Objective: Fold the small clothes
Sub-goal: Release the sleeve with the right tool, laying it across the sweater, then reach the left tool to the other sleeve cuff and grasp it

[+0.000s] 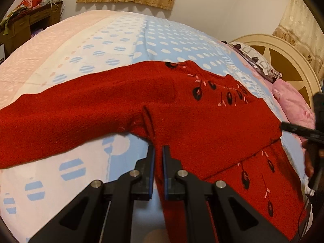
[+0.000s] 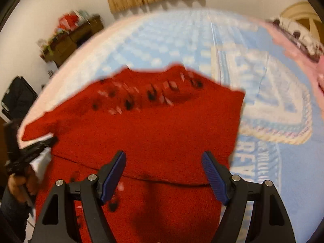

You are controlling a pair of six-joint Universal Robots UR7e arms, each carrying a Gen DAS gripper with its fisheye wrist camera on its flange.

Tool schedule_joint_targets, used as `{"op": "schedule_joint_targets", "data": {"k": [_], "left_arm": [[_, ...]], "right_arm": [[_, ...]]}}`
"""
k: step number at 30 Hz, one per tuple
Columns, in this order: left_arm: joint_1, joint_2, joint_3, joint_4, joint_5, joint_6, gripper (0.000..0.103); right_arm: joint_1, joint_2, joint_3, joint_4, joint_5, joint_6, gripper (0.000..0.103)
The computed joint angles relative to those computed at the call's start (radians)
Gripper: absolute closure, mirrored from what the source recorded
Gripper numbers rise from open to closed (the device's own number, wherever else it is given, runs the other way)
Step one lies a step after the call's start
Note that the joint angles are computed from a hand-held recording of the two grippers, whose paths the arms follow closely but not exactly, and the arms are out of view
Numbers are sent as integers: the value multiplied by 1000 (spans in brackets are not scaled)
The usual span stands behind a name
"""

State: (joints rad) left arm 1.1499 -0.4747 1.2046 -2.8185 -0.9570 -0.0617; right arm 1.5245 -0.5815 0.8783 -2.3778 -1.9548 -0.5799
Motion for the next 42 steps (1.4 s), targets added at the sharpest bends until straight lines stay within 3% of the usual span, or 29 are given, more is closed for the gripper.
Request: {"op": "schedule_joint_targets", "data": {"k": [3,6,8,11,14,17,20,25,30,32,35,37,40,42], "left_arm": [[6,-5,6,-10,-11,-17,88],[-2,-3,11,-17,20,-3,80],[-5,0,12,-18,55,-10,70],[3,2,1,11,53,-38,66],[1,1,7,3,56,-32,63],[-5,-4,25,-12,74,-32,44],[-4,-21,53,-41,55,-37,33],[-7,-51,99,-99,74,-68,29],[-15,-85,164,-163,141,-45,29],[-16,-102,192,-183,167,-40,29],[-14,-134,232,-197,199,-44,29],[-14,-158,260,-209,225,-41,29],[-16,-185,292,-236,287,-14,29],[-10,-206,310,-252,324,-1,29]], "right_arm": [[-13,49,-46,20,-81,26,25],[6,24,45,-97,-122,-64,25],[21,-3,93,-117,-91,-84,25],[34,1,99,-153,-90,-108,25],[28,80,-13,-62,-182,-44,25],[24,84,-4,-87,-182,-28,23],[45,70,16,-86,-188,-17,23],[84,56,59,-73,-108,-57,23],[105,128,19,-50,-41,-92,23],[106,152,21,-51,-52,-89,23],[121,173,79,-222,-106,-212,19],[133,166,82,-194,-111,-202,19],[144,151,92,-181,-44,-197,19],[158,158,106,-212,-38,-232,19]]}}
